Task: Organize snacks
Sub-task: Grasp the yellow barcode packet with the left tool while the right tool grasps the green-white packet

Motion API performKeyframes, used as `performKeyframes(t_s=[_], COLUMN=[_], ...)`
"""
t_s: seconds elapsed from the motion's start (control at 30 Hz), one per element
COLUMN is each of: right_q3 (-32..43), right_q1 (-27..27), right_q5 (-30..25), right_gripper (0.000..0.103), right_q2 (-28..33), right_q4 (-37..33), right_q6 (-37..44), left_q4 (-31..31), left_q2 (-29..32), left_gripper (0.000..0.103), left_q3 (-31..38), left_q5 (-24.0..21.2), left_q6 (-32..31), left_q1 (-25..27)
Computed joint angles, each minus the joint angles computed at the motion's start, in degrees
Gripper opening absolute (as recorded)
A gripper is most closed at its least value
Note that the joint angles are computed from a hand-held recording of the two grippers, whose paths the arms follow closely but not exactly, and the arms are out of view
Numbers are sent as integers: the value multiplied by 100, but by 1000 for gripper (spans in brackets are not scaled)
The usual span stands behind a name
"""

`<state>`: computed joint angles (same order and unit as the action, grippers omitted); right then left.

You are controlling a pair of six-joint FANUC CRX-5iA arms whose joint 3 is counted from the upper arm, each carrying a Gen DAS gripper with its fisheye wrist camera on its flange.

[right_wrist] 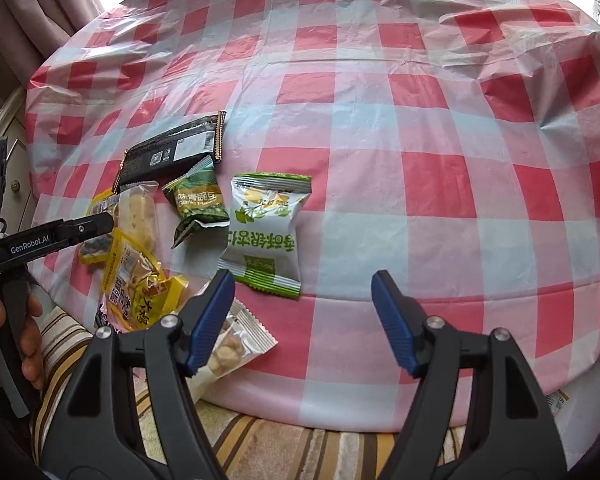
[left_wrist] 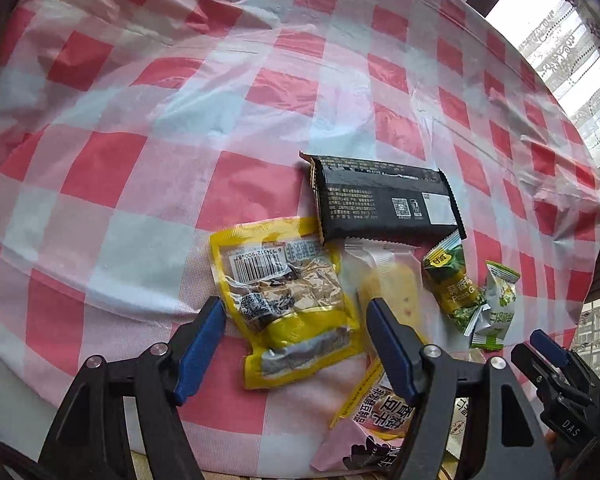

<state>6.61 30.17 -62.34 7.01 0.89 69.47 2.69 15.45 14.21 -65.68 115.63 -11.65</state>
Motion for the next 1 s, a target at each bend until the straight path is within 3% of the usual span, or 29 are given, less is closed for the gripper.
performKeyframes(t_s=[0.17, 0.27, 0.33, 0.47, 1.0], right_q3=[83, 145, 183, 267, 597], right_q1=[89, 141, 168, 189, 132], right_q5=[35, 36, 10, -58, -3], right_gripper=[74, 74, 74, 74, 75], right_q2=[152, 269, 343, 466, 776], right_q4=[172, 279, 355, 451, 476], right_q6=[-99, -154, -201, -271, -741], left_q4=[-903, -1167, -1164, -1245, -923], left_q2=[410, 450, 429, 329, -57], left_gripper=[72, 72, 69, 52, 49], left_q3=[767, 862, 843, 785, 294], left_q5=[-607, -695, -669, -636, -235], left_q6=[4, -38, -93, -32, 210], left_q1=[-352, -458, -449, -482, -319])
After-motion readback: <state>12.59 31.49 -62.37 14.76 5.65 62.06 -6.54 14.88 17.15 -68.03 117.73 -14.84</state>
